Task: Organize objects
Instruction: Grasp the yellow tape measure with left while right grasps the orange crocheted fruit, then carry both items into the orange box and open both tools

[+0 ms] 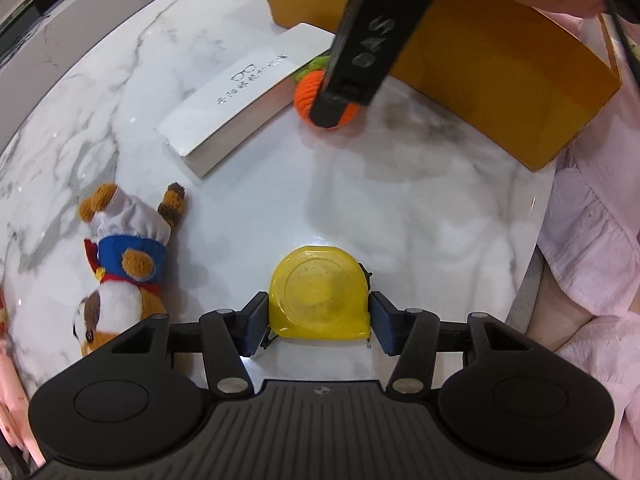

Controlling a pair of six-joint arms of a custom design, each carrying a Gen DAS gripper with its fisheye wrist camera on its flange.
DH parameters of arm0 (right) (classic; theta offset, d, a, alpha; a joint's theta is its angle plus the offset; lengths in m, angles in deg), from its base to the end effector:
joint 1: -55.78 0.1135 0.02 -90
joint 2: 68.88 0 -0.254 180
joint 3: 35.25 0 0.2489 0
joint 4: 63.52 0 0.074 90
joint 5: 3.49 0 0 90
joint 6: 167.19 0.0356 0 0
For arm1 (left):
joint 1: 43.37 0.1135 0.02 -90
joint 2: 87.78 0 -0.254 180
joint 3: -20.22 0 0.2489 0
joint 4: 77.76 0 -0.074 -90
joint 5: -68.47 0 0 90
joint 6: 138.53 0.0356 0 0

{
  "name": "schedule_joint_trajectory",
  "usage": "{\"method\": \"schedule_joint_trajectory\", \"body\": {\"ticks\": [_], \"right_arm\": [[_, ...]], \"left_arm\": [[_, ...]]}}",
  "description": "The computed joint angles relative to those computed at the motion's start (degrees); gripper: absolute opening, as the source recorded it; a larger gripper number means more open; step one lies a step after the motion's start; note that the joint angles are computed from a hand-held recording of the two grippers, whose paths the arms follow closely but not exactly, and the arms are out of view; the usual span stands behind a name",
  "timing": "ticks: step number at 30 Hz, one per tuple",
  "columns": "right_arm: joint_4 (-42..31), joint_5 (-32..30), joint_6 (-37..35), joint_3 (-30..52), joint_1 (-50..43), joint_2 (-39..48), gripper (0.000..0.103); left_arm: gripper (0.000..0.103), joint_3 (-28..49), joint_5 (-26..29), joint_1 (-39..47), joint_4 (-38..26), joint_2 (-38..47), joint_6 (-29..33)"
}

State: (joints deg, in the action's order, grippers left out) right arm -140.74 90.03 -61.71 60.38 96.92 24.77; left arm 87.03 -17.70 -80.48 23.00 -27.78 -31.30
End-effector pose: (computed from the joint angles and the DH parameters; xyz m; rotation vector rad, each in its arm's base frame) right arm 0.2370 0.2042 0.2697 -0.6293 2.8148 0.0991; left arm 0.1367 -0.1064 0.2586 1.3127 2.5254 -0.1697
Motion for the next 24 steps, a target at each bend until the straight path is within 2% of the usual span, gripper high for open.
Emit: {"method": "schedule_joint_trajectory", "body": {"ticks": [5,10,15,18,21,24], "right_arm": [[-1.9,-2.7,-0.6,-0.2,0.2,-6.5,0.050],[-6.7,-5.4,-0.8,1.1,-1.3,-15.7,0.050],[-13.5,-5.8,-1.5,3.4,-5.8,-24.3,0.050],[-17.4,-6.3,-3.2,4.1,-10.5,-29.0,0.050],[-20.3,-7.5,-6.4,3.5,-17.3,-33.0,0.050],[-22.3,-11.4,-11.2,1.1,-26.8,-36.1,0.050]], "left_arm": [[0.062,2.3,-0.6,-1.9,-2.8,-3.8,-5.0],[0.062,10.9,-1.5,-7.3,-6.0,-4.8,-11.6],[0.062,23.8,-6.0,-19.0,-5.1,3.0,-17.6],[0.062,31.3,-5.8,-23.9,-5.1,8.5,-19.1],[0.062,36.9,-3.4,-26.5,-3.4,15.3,-17.5],[0.062,41.4,-2.3,-29.3,-2.5,22.6,-16.1]]}}
